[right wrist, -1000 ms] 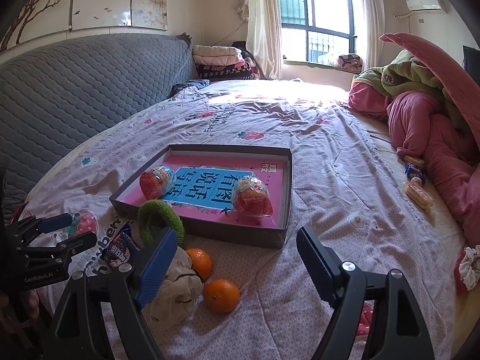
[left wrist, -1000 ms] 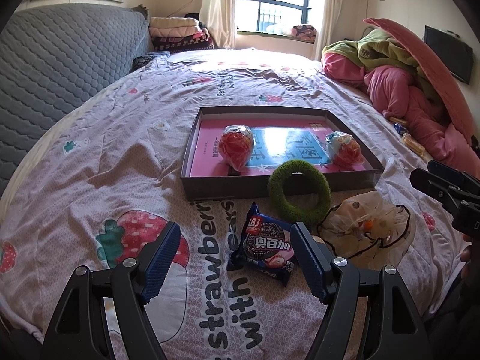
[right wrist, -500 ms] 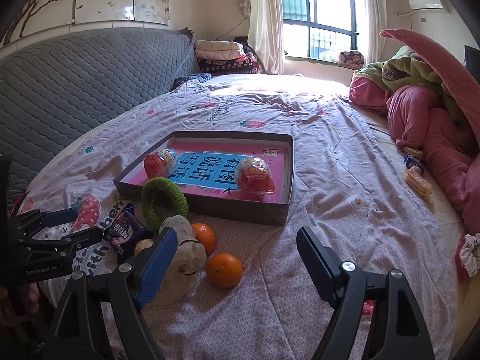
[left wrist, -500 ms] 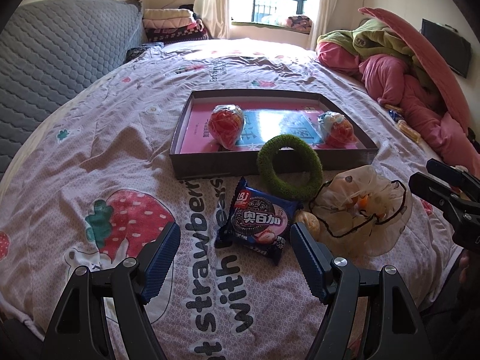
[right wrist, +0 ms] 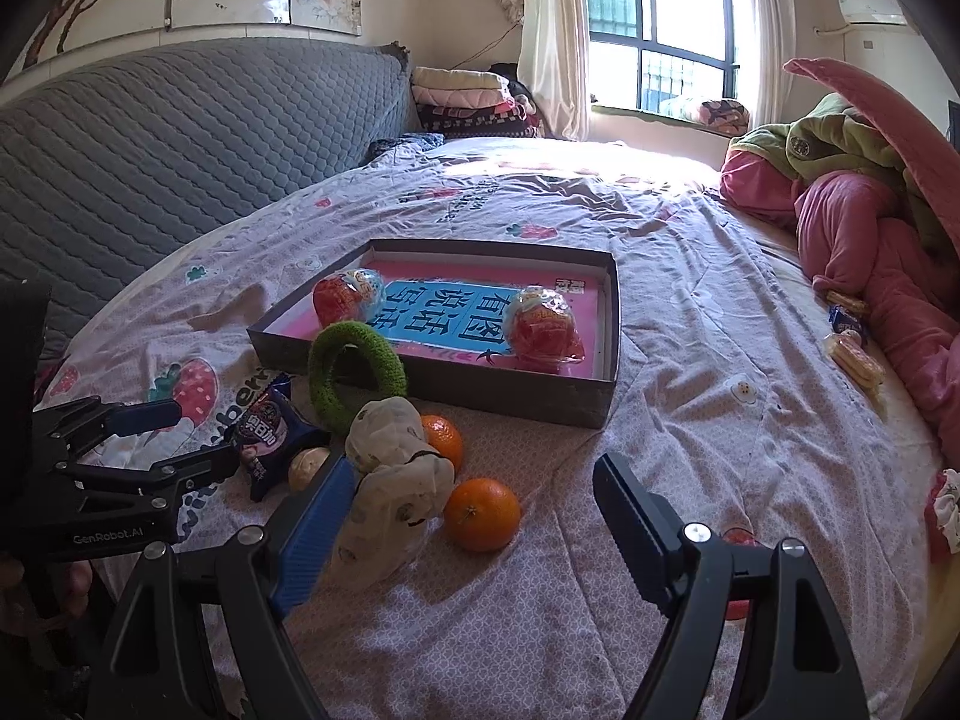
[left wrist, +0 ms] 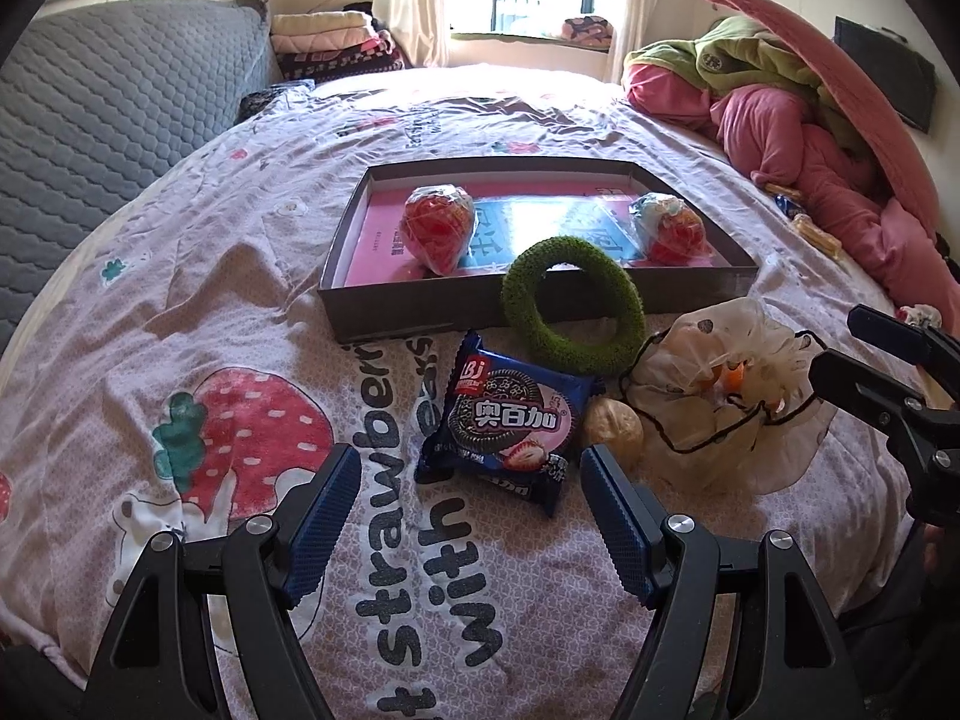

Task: Organize objects
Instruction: 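Move the left tool toward the blue cookie pack while the right tool approaches the white mesh bag, then grasp the white mesh bag with the right tool while the left tool grasps the cookie pack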

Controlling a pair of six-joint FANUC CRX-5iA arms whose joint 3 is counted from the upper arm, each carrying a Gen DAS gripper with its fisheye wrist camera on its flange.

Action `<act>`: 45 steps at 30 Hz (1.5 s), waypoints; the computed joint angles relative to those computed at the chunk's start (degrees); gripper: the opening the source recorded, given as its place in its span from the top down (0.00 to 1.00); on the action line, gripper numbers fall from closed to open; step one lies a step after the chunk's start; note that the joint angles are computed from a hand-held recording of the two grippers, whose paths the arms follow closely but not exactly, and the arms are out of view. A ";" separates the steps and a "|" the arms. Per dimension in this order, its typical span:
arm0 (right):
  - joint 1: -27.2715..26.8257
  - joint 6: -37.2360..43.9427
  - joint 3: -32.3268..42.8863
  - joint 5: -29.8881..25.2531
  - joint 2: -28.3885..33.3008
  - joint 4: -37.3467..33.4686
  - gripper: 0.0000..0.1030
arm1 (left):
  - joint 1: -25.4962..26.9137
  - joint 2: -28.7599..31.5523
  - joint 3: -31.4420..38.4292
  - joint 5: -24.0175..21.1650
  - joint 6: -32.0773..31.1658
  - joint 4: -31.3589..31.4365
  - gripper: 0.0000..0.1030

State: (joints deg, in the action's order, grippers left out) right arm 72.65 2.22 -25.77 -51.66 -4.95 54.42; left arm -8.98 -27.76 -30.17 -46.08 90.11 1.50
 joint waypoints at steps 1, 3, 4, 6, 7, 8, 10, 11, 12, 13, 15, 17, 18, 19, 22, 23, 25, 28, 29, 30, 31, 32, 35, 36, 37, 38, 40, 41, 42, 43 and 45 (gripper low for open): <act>-0.02 0.12 -0.07 0.17 0.03 0.02 0.21 | 0.09 0.08 -0.14 0.11 -0.34 0.32 0.25; -0.04 0.50 0.01 0.37 0.20 -0.27 0.21 | 0.11 0.21 -0.28 0.24 -0.58 0.58 0.25; 0.02 0.60 -0.03 0.47 0.23 -0.29 0.21 | 0.18 0.19 -0.40 0.39 -0.79 0.84 0.25; 0.01 0.93 0.06 0.58 0.40 -0.62 0.21 | 0.08 0.35 -0.46 0.62 -0.71 0.84 0.25; 0.01 1.04 0.00 0.78 0.42 -0.65 0.21 | 0.05 0.47 -0.50 0.75 -0.73 0.83 0.25; -0.02 1.16 -0.01 0.94 0.48 -0.74 0.21 | 0.03 0.50 -0.47 0.65 -0.79 0.82 0.25; 0.01 1.71 0.13 1.09 0.75 -1.10 0.21 | -0.15 0.79 -0.43 0.74 -0.67 0.68 0.25; 0.00 1.97 0.26 1.20 0.92 -1.27 0.21 | -0.20 0.87 -0.39 0.69 -0.66 0.58 0.25; 0.02 2.12 0.34 1.22 1.07 -1.36 0.21 | -0.35 0.94 -0.40 0.84 -0.56 0.43 0.25; 0.00 2.31 0.39 1.36 1.16 -1.49 0.21 | -0.50 0.98 -0.39 0.96 -0.42 0.21 0.26; -0.04 2.34 0.45 1.41 1.33 -1.53 0.21 | -0.80 1.09 -0.22 0.92 -0.09 -0.43 0.25; -0.11 2.45 0.47 1.60 1.35 -1.78 0.21 | -0.93 1.15 -0.28 1.15 -0.05 -0.53 0.25; -0.15 2.35 0.40 1.67 1.35 -1.76 0.21 | -0.94 1.27 -0.27 1.11 -0.09 -0.61 0.25; -0.18 2.40 0.44 1.80 1.42 -1.79 0.21 | -0.89 1.38 -0.28 1.11 -0.16 -0.60 0.25; -0.24 2.62 0.46 2.05 1.52 -2.00 0.21 | -0.80 1.79 -0.37 1.16 -0.53 -0.38 0.25; -0.26 2.60 0.42 2.10 1.54 -1.97 0.21 | -0.66 1.92 -0.46 1.29 -0.83 -0.16 0.26; -0.29 2.76 0.38 2.27 1.57 -1.92 0.21 | -0.43 1.99 -0.72 1.61 -1.18 0.28 0.25; -0.29 3.18 0.58 2.34 1.98 -2.03 0.21 | -0.08 2.00 -1.18 2.21 -1.95 1.13 0.25; -0.30 3.39 0.78 2.28 2.23 -2.15 0.21 | 0.18 1.98 -1.44 2.52 -2.70 1.90 0.25; -0.30 3.52 0.96 2.11 2.47 -2.17 0.21 | 0.29 2.01 -1.60 2.80 -3.03 2.18 0.25; -0.35 3.72 1.04 2.21 2.63 -2.11 0.21 | 0.17 2.20 -1.49 2.92 -2.86 1.89 0.25; -0.37 3.85 1.24 2.15 2.89 -2.13 0.21 | 0.16 2.42 -1.44 3.06 -2.84 1.79 0.26; -0.58 4.08 1.74 2.15 3.63 -2.04 0.21 | 0.31 3.03 -1.45 3.51 -3.13 2.13 0.25; -0.59 4.07 1.92 1.92 3.92 -1.93 0.21 | 0.34 3.23 -1.47 3.70 -3.37 2.27 0.25; -0.65 4.29 1.99 2.14 4.04 -1.93 0.21 | 0.41 3.33 -1.57 4.02 -3.63 2.42 0.25; -0.75 4.46 1.99 2.44 4.11 -1.92 0.21 | 0.49 3.47 -1.68 4.24 -4.01 2.80 0.25; -0.78 4.54 2.09 2.47 4.40 -1.61 0.21 | 0.55 3.72 -1.78 4.50 -4.42 3.16 0.25; -0.78 4.75 2.14 2.62 4.55 -1.51 0.22 | 0.50 3.85 -1.79 4.60 -4.49 3.21 0.25; -0.74 4.72 2.17 2.49 4.73 -1.20 0.25 | 0.48 3.96 -1.81 4.75 -4.61 3.30 0.25; -0.78 4.96 2.20 2.60 4.85 -1.09 0.28 | 0.49 4.02 -1.88 4.94 -4.74 3.44 0.25; -0.83 5.09 2.20 2.96 5.00 -0.86 0.33 | 0.58 4.30 -1.90 5.08 -4.95 3.72 0.25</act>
State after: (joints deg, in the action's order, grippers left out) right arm 71.82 7.31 -23.57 -48.71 0.05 53.56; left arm -8.40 -23.46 -32.07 -40.99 85.16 5.22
